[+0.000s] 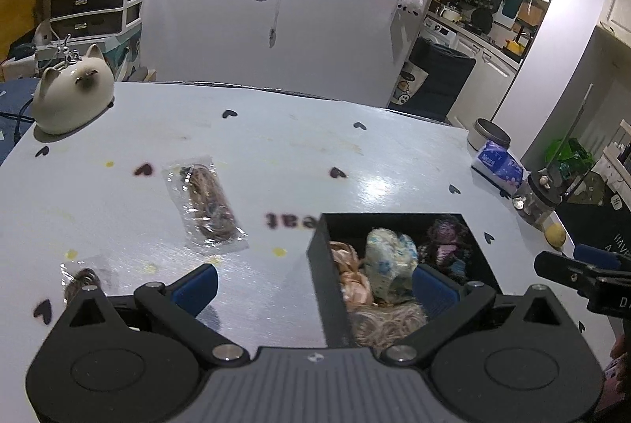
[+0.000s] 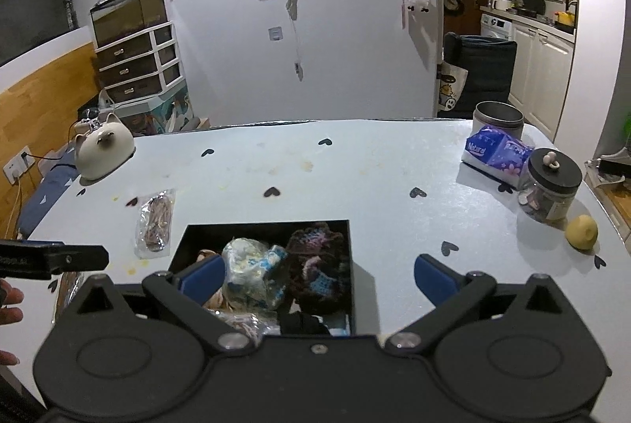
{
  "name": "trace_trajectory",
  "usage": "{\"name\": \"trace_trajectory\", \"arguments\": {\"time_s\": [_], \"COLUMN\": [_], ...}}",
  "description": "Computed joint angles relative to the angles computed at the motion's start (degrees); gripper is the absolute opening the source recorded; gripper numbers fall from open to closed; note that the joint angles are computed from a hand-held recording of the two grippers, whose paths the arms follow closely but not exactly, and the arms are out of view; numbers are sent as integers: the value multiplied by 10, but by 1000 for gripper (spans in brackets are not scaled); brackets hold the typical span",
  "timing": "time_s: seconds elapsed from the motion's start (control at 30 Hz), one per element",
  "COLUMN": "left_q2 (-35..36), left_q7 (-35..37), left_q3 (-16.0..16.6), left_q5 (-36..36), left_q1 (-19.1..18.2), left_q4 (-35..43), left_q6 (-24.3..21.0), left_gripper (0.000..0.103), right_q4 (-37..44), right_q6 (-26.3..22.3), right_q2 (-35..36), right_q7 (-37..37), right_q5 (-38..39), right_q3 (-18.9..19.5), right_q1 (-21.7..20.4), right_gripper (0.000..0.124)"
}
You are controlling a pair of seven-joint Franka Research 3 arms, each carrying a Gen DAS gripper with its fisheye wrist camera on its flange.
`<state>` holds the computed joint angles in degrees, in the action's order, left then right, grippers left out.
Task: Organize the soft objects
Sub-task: 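Withdraw both tools from the box toward the clear cord bags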
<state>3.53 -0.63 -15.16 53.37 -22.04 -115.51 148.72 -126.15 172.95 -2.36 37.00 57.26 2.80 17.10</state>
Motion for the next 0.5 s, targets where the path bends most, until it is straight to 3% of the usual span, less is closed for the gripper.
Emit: {"name": "trace_trajectory", "arguments": {"time_s": [0.5], "left_q2": [-97], "left_q7": [45], "left_q3": [5], "left_q5": [-31], "left_q1": [72], "left_q4": [-117], "left_q6": [57], "left_gripper": [103], "right_q4": [-10], "right_q6": [60], "right_q2": [20], "right_q7": [306], "right_q5": [-271], "right_q3": [33], "right_q1": [24], "right_gripper": [103]}}
